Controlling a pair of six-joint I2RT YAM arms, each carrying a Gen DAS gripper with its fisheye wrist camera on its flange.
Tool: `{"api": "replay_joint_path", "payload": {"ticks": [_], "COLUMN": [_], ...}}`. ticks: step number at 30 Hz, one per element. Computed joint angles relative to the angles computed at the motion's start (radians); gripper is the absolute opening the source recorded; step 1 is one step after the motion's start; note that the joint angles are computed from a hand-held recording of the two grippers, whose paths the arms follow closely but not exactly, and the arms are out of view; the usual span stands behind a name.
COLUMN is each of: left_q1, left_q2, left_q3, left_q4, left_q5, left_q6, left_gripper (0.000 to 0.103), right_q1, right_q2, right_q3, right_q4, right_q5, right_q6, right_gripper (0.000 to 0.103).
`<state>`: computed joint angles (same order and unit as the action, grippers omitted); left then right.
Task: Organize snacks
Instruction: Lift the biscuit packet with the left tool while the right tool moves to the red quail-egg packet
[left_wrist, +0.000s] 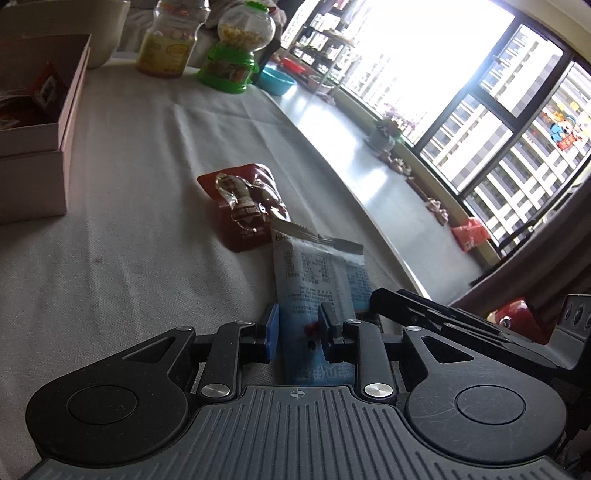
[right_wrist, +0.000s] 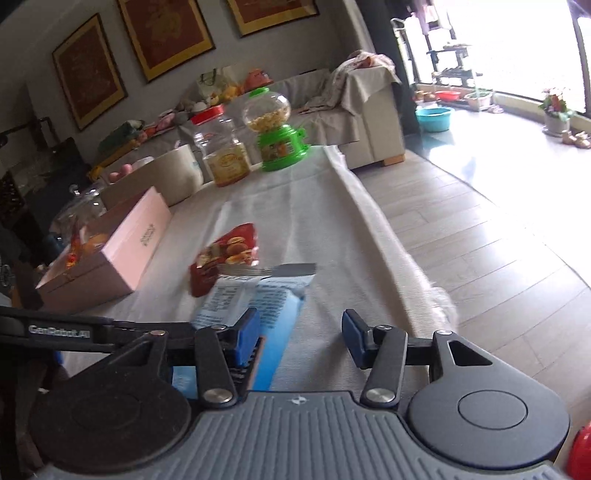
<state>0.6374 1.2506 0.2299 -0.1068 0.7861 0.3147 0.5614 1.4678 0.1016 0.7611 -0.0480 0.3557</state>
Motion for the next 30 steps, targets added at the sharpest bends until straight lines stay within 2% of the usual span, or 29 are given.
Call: {"api": "replay_joint_path", "payload": {"ticks": [2, 6, 8, 12, 15, 21, 26, 30], "left_q1": [0.007, 0.014, 0.042, 0.103, 0.096, -0.002, -0.023, 0.008], "left_q2": [0.019, 0.017, -0.005, -0.113, -0.176, -0.179, -0.301, -0.141], "left_q3": [0.002, 0.011, 0.035, 0.063, 0.063, 0.026, -0.017, 0.002], "left_q4": [0.009, -0.017, -0.102, -0.293, -0.351, -0.242, -0.196, -0.167], "left_q5": [0.008, 0.020, 0.039, 0.116, 0.133, 0.062, -0.071, -0.057], "left_q6": [0.001, 0.003, 0.025, 0.138, 0.155, 0.038, 0.004, 0.037], "left_gripper": [0.026, 0.026, 0.025, 0.025, 0.024, 0.024, 0.024, 0.025], "right_q1": [-0.006, 0.057, 0.081, 0.072, 0.039, 0.021, 0.045, 0.105], "right_q2": [0.004, 0.023, 0.013, -0.062, -0.108, -0.052, -0.031, 0.015], "right_q3": [-0.003, 0.010, 0.016, 0.004, -0.009, -0.020, -0.028, -0.033], "right_q4": [0.006, 0.005, -0.015, -0.064, -0.095, -0.063, -0.028, 0.025], "right_q5": [-0.006, 0.055, 0.075, 0.083, 0.081, 0.103, 0.136, 0.209], "right_q6": [-0.011, -0.034, -0.041, -0.049, -0.048, -0.047, -0.074, -0.100], "right_gripper": [0.050, 0.051, 0.050, 0.049, 0.049, 0.049, 0.049, 0.050]}}
